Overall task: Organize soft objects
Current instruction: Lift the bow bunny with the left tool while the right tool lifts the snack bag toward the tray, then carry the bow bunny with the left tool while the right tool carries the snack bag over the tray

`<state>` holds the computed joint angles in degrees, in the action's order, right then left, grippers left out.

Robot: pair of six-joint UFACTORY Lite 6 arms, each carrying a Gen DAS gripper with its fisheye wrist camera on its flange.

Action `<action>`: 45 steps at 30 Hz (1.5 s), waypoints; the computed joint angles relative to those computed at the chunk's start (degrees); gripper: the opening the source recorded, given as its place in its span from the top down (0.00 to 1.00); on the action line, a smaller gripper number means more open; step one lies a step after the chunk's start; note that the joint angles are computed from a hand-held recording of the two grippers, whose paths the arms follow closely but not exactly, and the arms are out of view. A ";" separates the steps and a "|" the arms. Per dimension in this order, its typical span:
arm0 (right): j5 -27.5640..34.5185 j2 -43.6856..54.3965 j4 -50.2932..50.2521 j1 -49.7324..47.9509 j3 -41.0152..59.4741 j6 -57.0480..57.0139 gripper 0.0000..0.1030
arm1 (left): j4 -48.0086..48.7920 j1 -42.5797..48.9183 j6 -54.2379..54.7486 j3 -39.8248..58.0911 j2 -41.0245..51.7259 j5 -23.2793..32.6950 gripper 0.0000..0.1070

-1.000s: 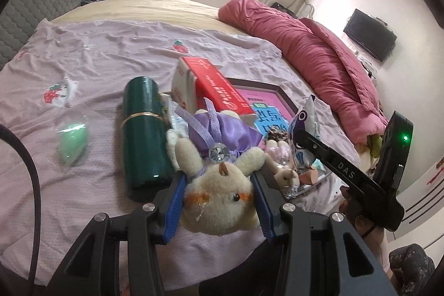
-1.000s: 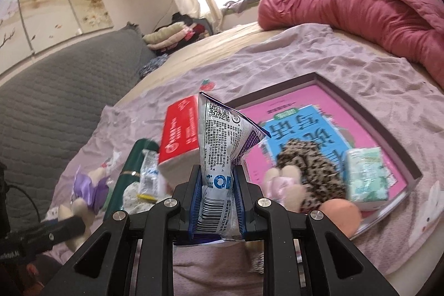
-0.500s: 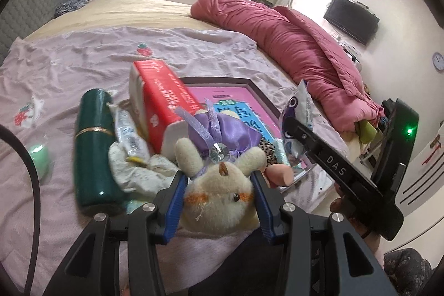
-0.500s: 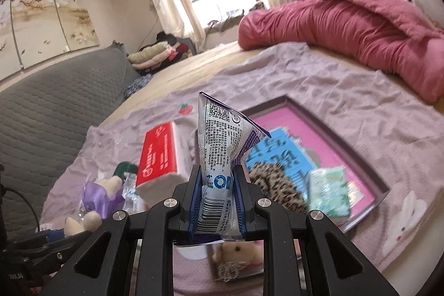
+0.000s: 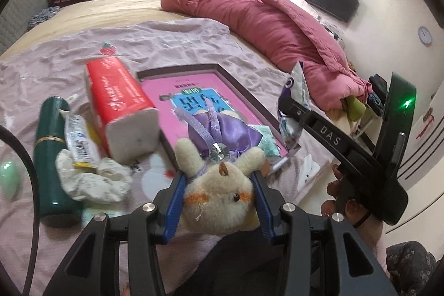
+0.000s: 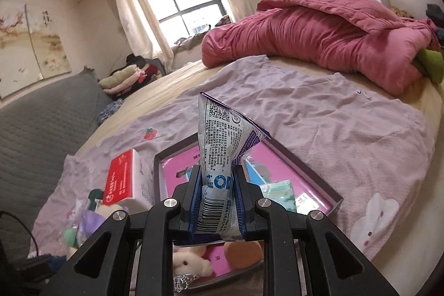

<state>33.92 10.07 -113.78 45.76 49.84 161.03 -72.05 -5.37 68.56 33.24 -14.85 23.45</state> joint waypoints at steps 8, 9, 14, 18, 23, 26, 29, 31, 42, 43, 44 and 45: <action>0.74 -0.46 -0.98 -0.72 -1.00 1.04 0.79 | -6.51 -6.76 4.19 3.83 7.37 -3.96 0.56; 0.95 -0.53 -0.96 -0.75 -1.16 1.02 0.79 | -7.62 -7.23 5.06 4.47 8.33 -4.03 0.56; 0.72 -0.78 -2.47 -1.74 -1.91 2.24 0.79 | -11.66 -10.07 7.90 7.97 13.72 -4.71 0.56; 0.84 -0.75 -2.39 -2.12 -2.13 2.50 0.79 | -14.41 -12.27 10.37 9.88 17.39 -5.88 0.56; -1.86 0.37 -6.24 -3.56 -1.67 5.39 0.79 | -15.03 -12.98 10.30 13.02 22.86 -6.52 0.56; -2.56 0.76 -6.66 -3.94 -1.38 5.60 0.79 | -15.02 -12.41 10.46 14.30 25.47 -6.10 0.56; -3.76 1.48 -6.66 -4.34 -0.71 5.48 0.78 | -14.61 -11.75 10.21 15.75 27.97 -5.64 0.56; -4.72 2.09 -6.71 -4.70 -0.14 5.50 0.78 | -15.60 -11.71 11.40 16.13 28.69 -5.91 0.56; -9.69 5.95 -4.86 -7.26 3.22 3.89 0.78 | -17.82 -12.90 14.71 18.71 31.67 -8.17 0.56; -10.07 6.28 -4.52 -7.39 3.56 3.49 0.78 | -18.00 -12.91 14.91 18.74 31.77 -8.03 0.56; -10.33 6.68 -3.45 -7.46 3.97 2.47 0.78 | -18.08 -12.85 15.08 19.00 32.10 -8.01 0.56; -10.57 7.06 -1.91 -7.58 4.45 0.97 0.78 | -18.20 -12.81 15.26 19.26 32.38 -8.02 0.56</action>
